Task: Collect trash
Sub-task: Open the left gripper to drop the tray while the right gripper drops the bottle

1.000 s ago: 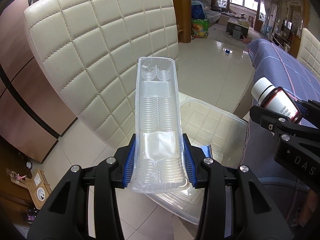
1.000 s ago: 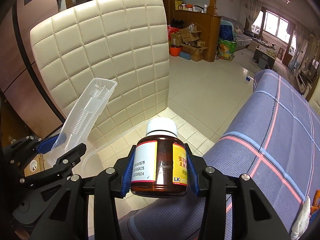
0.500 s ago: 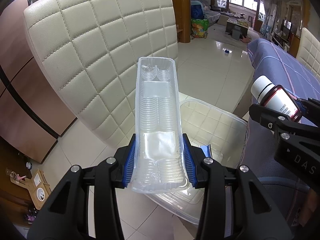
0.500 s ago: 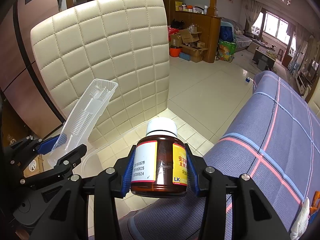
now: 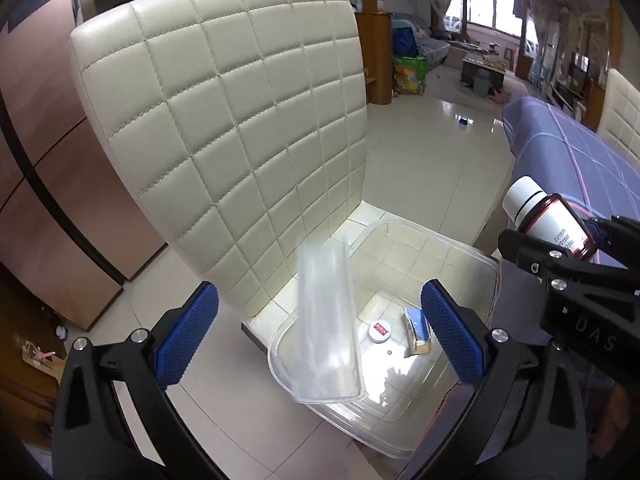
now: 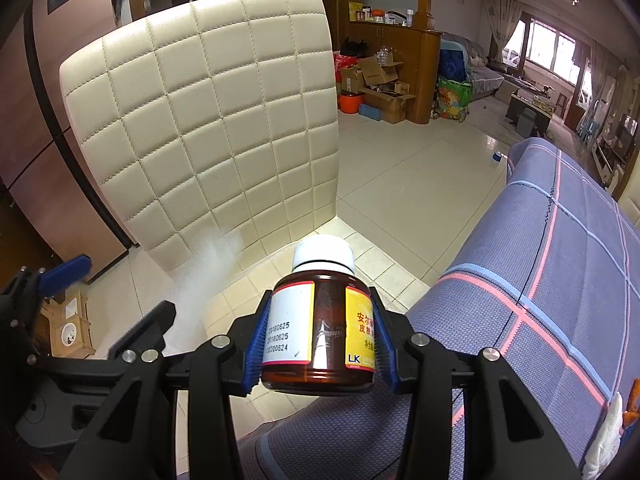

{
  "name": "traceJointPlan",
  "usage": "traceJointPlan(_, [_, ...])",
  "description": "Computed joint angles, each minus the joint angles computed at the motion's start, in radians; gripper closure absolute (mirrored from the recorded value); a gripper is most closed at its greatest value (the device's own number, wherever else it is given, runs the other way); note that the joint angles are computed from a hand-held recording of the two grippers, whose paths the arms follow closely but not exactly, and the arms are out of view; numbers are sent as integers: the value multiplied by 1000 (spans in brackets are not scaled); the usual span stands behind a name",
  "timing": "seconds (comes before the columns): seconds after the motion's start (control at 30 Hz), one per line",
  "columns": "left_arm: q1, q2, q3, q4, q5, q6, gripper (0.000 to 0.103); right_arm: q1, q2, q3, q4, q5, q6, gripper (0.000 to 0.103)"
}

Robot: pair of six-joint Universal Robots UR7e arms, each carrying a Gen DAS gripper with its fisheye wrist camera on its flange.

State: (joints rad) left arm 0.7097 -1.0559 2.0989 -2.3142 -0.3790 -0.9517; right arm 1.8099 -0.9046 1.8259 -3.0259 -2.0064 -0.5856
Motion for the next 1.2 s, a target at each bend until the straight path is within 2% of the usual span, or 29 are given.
traceJointPlan(0.83, [9,-18,0,76,-3,-65,3,-1,0,2,15,2,-8,59])
traceJointPlan(0.9, [9,-23,-1,88,-4,-78,3,-1,2,-1,14,-11,6,50])
traceJointPlan(1.0, [10,-25,1,86,-10,-78,3,-5,-5,4,7,1,7,46])
traceJointPlan(1.2, [4,-28,1,90,-17,-76,3,-1,-3,10,-19,-13,0,45])
